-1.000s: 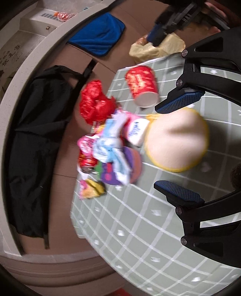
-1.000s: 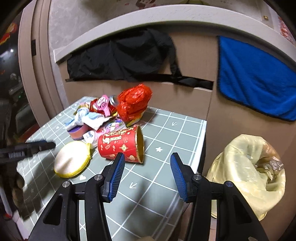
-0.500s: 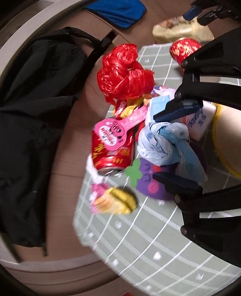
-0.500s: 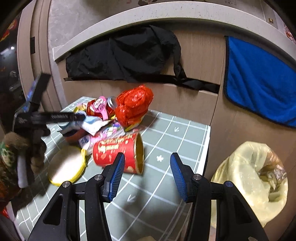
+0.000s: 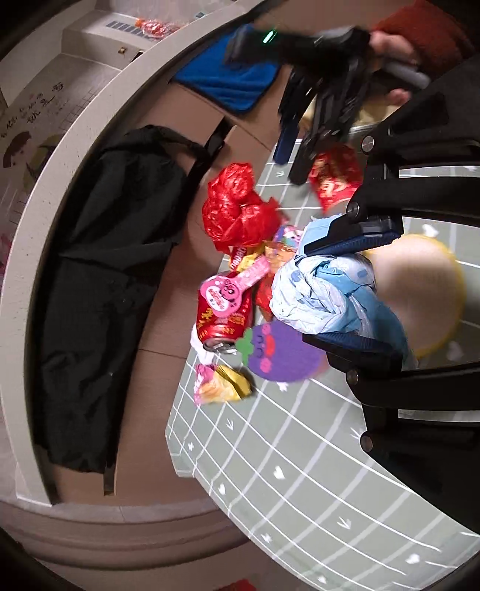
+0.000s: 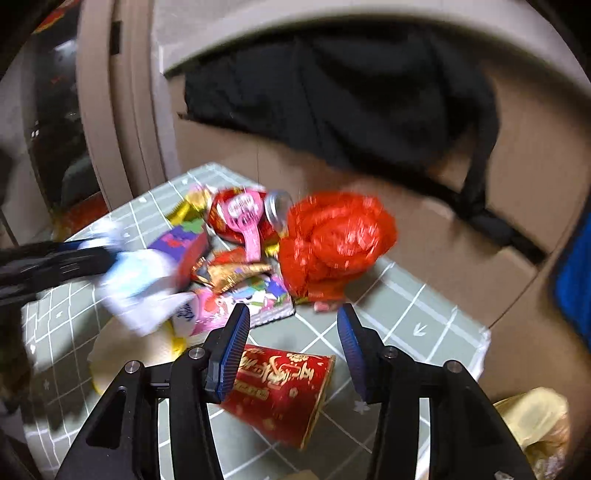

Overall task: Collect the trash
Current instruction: 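Grasp the red paper cup with the right tool while the left tool holds the tissue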

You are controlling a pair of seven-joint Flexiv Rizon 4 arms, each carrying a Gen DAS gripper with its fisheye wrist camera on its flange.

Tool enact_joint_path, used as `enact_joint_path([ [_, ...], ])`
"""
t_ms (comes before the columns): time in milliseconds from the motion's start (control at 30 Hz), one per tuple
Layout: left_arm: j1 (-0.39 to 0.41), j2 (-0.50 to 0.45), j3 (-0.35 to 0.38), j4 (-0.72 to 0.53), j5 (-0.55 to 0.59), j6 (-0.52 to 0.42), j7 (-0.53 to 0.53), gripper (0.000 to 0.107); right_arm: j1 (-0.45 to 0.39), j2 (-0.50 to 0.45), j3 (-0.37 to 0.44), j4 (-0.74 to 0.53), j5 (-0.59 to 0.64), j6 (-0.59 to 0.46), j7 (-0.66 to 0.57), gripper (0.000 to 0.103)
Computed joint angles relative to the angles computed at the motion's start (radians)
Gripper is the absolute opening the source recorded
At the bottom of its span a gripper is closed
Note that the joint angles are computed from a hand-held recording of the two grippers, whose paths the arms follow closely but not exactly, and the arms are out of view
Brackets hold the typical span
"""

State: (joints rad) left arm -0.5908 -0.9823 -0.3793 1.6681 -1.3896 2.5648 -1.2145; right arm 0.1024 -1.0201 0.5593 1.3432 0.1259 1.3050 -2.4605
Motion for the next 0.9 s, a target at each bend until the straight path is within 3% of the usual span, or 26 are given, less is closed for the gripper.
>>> enact_joint_path([
  [100, -0.016, 0.009, -0.004, 0.027, -0.007, 0.023, -0.026, 0.04, -0.001, -0.006, -0.012, -0.022, -0.013, -0.101, -0.007, 0.045],
  [300, -0.029, 0.034, 0.011, 0.108, 0.038, 0.037, -0.165, 0.04, -0.061, 0.059, 0.006, 0.087, 0.062, -0.085, -0.085, 0.044],
  [600, -0.057, 0.042, 0.022, 0.131, 0.043, 0.049, -0.202, 0.04, -0.212, 0.14, 0.128, 0.215, 0.195, -0.076, -0.3, 0.044],
  [733, -0.06, 0.043, 0.021, 0.137, 0.047, 0.042, -0.215, 0.04, -0.155, 0.167, 0.069, 0.257, 0.158, -0.009, -0.371, 0.044],
  [833, -0.064, 0.043, 0.02, 0.135, 0.038, 0.04, -0.213, 0.04, -0.099, 0.169, 0.001, 0.253, 0.096, -0.044, -0.341, 0.044],
  [900, -0.068, 0.043, 0.017, 0.132, 0.027, 0.044, -0.205, 0.04, -0.047, 0.161, -0.055, 0.27, 0.059, 0.036, -0.332, 0.045],
])
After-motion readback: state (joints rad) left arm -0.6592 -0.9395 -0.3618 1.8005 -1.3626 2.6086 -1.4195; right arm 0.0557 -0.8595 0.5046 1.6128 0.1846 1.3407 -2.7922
